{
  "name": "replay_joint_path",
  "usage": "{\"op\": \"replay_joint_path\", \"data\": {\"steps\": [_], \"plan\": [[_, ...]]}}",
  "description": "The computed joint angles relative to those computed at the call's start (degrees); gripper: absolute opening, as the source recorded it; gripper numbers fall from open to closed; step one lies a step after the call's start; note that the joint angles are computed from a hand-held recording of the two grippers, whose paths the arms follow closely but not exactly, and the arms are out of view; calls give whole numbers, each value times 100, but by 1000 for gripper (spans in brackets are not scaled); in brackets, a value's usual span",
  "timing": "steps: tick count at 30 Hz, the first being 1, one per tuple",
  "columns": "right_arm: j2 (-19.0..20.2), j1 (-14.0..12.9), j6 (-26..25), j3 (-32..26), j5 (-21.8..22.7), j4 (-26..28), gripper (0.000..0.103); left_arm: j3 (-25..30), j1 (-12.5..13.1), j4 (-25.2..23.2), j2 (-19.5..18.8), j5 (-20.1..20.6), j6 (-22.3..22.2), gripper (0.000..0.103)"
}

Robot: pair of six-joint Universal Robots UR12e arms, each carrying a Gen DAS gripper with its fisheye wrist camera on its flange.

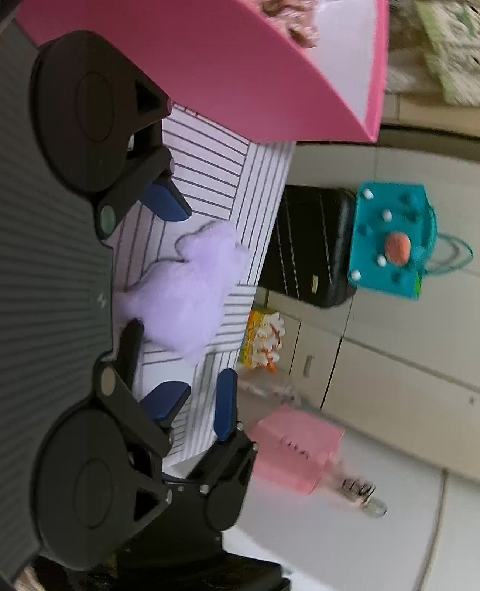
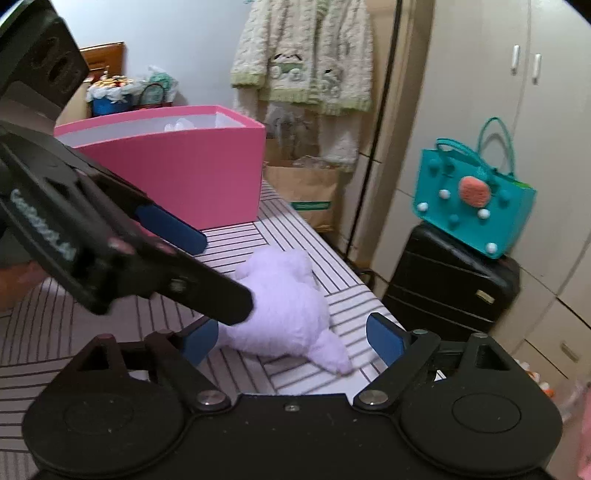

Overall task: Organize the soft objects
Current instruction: 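Close the left tool on the lavender plush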

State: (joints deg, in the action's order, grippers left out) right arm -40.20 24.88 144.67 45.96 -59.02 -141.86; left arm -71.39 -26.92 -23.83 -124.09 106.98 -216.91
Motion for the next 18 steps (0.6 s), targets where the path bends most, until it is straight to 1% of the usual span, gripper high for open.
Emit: {"op": "replay_joint_path", "data": {"steps": [2,3,4,6,8,10,11,12,15,16,18], "plan": [[145,-21,8,-251,198,271,92,64,20,-64,-62,49,-157,91],[207,-31,46,-353,304,371,94,69,30,-56,-81,58,-194,87],[252,-39,122,-419,382,399,94,70,37,-74,-90,71,-227,80],[298,-44,340,-482,484,422,94,57,57,-87,-102,-7,-234,77],[299,-27,326,-490,462,522,91,28,85,-76,-106,-130,-295,74],[241,-9,377,-353,399,392,84,-38,126,78,-103,-357,-350,70],[201,-9,423,-264,408,299,81,-56,123,158,-112,-342,-328,69],[151,-2,510,-158,373,175,76,-64,121,213,-123,-339,-274,66],[21,37,812,125,114,-173,74,-65,123,296,-146,-501,-31,54],[-40,52,948,276,10,-371,74,-62,125,285,-145,-569,30,54],[-155,89,1104,558,-204,-675,75,-64,98,308,-152,-521,151,53]]}}
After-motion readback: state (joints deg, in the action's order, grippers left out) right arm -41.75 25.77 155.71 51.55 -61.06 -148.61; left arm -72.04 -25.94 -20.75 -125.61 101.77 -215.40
